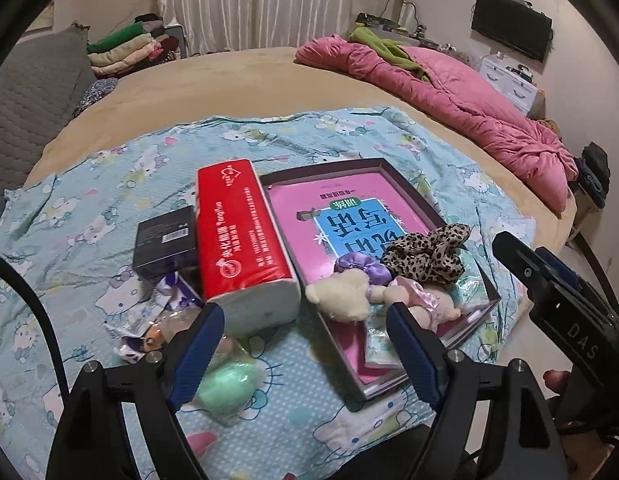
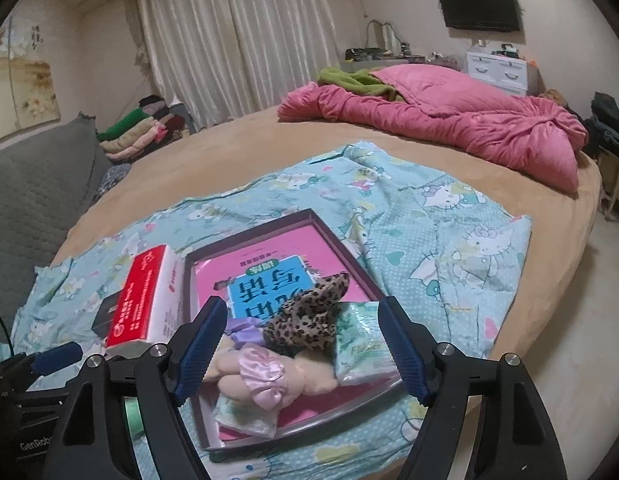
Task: Organize soft objects
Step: 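Move both open tools back toward the remaining pile of soft items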
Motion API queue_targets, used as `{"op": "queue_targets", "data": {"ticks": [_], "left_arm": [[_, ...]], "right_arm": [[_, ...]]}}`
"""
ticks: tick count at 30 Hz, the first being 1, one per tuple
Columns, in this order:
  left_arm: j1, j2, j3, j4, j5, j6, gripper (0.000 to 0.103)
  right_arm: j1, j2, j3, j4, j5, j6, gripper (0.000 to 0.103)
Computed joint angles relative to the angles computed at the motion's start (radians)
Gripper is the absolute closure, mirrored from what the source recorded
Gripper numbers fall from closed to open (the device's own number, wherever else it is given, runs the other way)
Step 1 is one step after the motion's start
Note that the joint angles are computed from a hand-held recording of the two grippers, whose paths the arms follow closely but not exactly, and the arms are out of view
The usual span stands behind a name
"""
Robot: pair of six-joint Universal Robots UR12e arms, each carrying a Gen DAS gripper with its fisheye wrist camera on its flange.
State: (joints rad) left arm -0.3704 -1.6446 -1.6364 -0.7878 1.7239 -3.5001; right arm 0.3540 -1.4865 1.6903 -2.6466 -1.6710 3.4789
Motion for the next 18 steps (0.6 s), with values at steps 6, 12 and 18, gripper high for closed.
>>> {"op": "queue_targets", "data": {"ticks": [6,12,18], "left_arm": [[0.010,0.027,-0.015,-0.002,-0.001,-0.011,0.020],[0.023,0.057,-0.031,-0.018,0.000,-0.029,0.020],[0.038,0.088,-0.055,-0.026,0.001,-0.052,0.020]], "right_arm": [[0.020,-0.002,-0.013,0.009,0.009,-0.027,0.024],[0.037,-0.007,-0.026,0.022,0.017,-0.054,0.023],[0.053,-0.012,-0.036,0.043,0.024,-0.075,0.023]]}}
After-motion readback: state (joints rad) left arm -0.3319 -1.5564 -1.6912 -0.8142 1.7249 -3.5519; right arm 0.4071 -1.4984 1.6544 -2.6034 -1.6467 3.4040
